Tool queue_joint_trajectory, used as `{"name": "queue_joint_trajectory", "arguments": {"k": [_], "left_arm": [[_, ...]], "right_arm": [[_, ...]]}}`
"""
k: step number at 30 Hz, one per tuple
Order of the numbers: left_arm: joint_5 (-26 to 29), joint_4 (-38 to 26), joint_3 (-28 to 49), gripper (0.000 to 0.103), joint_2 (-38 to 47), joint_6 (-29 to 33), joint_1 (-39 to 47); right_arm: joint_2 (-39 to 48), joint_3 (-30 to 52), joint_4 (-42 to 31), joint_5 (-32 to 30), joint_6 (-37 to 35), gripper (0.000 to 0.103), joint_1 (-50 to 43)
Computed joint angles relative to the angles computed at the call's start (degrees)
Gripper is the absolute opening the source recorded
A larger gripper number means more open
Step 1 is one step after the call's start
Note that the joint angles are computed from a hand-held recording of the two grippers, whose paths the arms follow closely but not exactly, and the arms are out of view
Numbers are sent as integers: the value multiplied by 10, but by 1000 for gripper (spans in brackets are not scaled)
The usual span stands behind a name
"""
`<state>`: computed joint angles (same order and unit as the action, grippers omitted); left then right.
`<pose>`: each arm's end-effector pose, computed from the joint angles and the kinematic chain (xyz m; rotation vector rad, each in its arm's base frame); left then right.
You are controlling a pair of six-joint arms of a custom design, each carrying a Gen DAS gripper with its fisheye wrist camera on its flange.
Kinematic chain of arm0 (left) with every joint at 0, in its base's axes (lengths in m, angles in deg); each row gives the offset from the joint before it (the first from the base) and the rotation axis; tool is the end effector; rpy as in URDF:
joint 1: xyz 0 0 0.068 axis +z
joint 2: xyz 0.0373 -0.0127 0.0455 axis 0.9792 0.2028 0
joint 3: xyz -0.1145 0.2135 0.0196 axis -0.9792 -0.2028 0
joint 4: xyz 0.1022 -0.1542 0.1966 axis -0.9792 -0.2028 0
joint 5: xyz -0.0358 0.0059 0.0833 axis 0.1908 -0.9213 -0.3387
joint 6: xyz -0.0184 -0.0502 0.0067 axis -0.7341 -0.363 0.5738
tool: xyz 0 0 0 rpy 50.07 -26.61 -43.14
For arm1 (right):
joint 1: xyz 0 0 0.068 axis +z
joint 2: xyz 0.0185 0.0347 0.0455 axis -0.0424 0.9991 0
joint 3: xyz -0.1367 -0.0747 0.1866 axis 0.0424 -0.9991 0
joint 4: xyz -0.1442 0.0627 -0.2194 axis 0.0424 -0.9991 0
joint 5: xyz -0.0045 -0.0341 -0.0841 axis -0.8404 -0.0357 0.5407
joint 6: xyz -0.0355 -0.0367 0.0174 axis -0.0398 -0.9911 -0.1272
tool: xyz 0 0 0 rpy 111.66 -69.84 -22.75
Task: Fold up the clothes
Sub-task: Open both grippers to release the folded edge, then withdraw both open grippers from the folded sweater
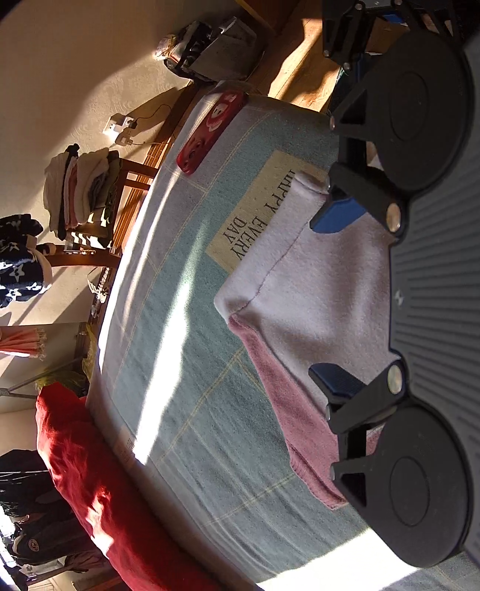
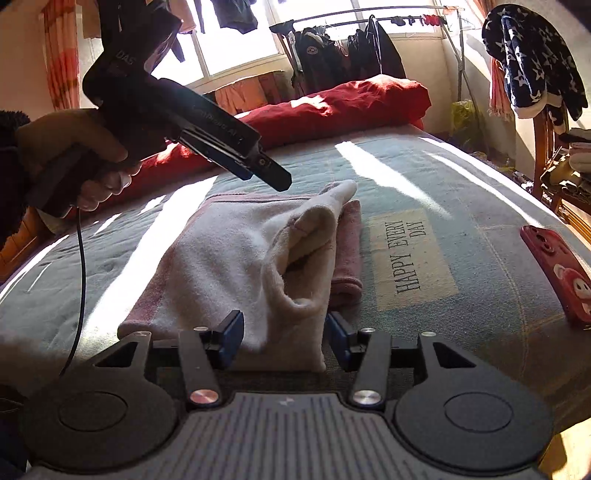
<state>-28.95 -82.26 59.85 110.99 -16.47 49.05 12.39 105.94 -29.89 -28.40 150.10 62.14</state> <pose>0.3686 -0.2226 0.2179 1.6022 2.0496 -0.4728 0.1117 0.1686 0.1163 0.4659 2.0678 0.1769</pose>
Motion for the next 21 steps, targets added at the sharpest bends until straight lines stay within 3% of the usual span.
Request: {"name": "queue_joint_trajectory", "arguments": {"k": [3,6,8,11,14,18,20,21], "left_arm": [[39,45,-110,80,-59,29,47],[93,62,-176,81,-72,42,84],[125,72,-205,85,-67,61,101],[129,65,-204,85,-43,72,115],[147,43,-185,85,-19,78,135],[161,22,-186,85,-22,87,158],[160,30,-197,85,-36,78,162],[163,31,-197,85,-41,74,163]], "right_arm": [[-82,-25,13,6,-56,56,-22],[-152,-52,98,-43,-177,56,-92],[-162,-60,175,-103,-257,56,-154],[-109,-48,278,-224,-323,57,-251],[-12,-28,346,-326,-318,57,-328],[101,-2,310,-326,-272,54,-349],[77,-56,371,-315,-250,54,-332],[43,-71,359,-299,-237,54,-316]]}}
